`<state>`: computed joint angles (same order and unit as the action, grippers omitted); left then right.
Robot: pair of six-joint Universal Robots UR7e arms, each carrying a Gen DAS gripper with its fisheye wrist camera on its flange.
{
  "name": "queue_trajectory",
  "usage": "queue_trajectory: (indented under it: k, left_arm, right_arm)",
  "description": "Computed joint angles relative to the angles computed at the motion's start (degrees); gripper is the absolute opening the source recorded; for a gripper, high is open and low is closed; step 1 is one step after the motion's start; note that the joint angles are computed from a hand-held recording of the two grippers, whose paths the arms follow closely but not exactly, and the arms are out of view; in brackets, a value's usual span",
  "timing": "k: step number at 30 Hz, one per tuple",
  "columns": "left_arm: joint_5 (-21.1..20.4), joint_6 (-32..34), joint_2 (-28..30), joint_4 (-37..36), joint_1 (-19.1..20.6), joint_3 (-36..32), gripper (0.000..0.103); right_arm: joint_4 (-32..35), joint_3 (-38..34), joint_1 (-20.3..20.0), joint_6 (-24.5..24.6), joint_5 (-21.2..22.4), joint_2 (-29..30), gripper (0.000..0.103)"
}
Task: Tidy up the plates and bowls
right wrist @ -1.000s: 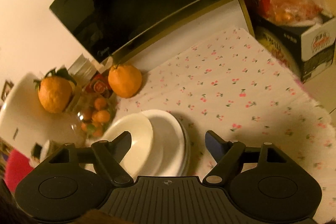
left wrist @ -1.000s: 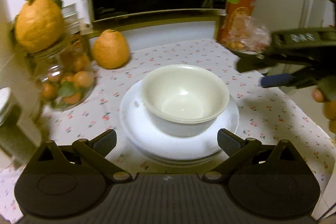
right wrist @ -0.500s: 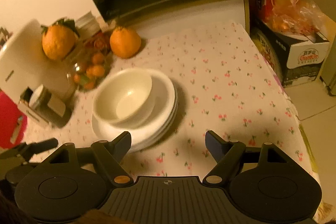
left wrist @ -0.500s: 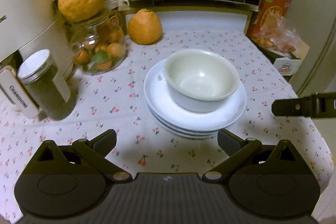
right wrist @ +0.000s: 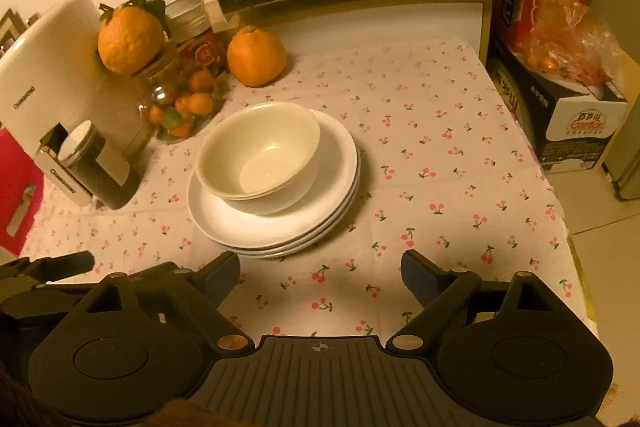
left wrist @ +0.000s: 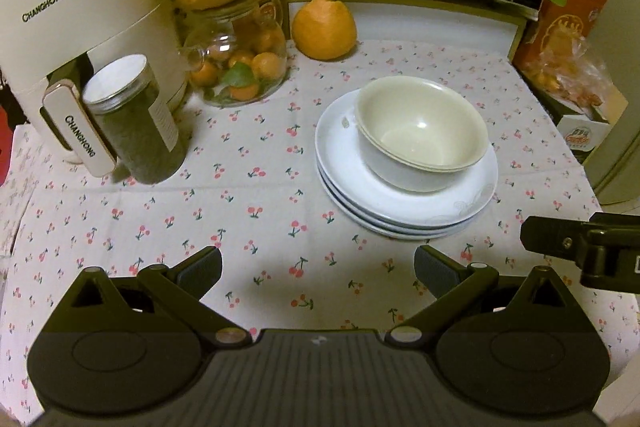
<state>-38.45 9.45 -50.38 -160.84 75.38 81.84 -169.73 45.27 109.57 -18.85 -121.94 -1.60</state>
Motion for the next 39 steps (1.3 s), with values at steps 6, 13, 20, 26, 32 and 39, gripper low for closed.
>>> queue_trajectory:
  k: [6, 13, 20, 26, 32, 39]
  left_arm:
    - [1.4, -3.4, -0.4, 0.2, -0.4, 1.1, 0.103]
    - [3.6, -1.0, 0.4, -4.2, -1.0, 1.5, 0.103]
    - [3.0, -1.6, 0.2, -2.6, -1.0, 1.7, 0.103]
    - [2.8, -1.6, 0.2, -3.0, -1.0, 1.7, 0.103]
    - [2.6, -1.9, 0.0, -2.3, -1.0, 1.8, 0.103]
    - [2.4, -2.2, -0.1, -1.7, -1.0, 1.8, 0.103]
  right_arm:
    - [0.7, -2.6, 0.4, 0.1, -3.1, 1.7, 0.092]
    - [0.8, -3.3, 0.5, 0.2, -3.5, 2.2, 0.093]
    - [0.9, -3.8, 0.6, 0.4, -4.3, 2.4, 0.093]
    - [1.7, -4.0, 0.5, 1.3, -4.5, 2.4, 0.093]
    - [1.7, -4.0, 0.5, 1.4, -4.4, 2.3, 0.093]
    - [1.7, -4.0, 0.5, 1.4, -4.5, 2.4, 0.093]
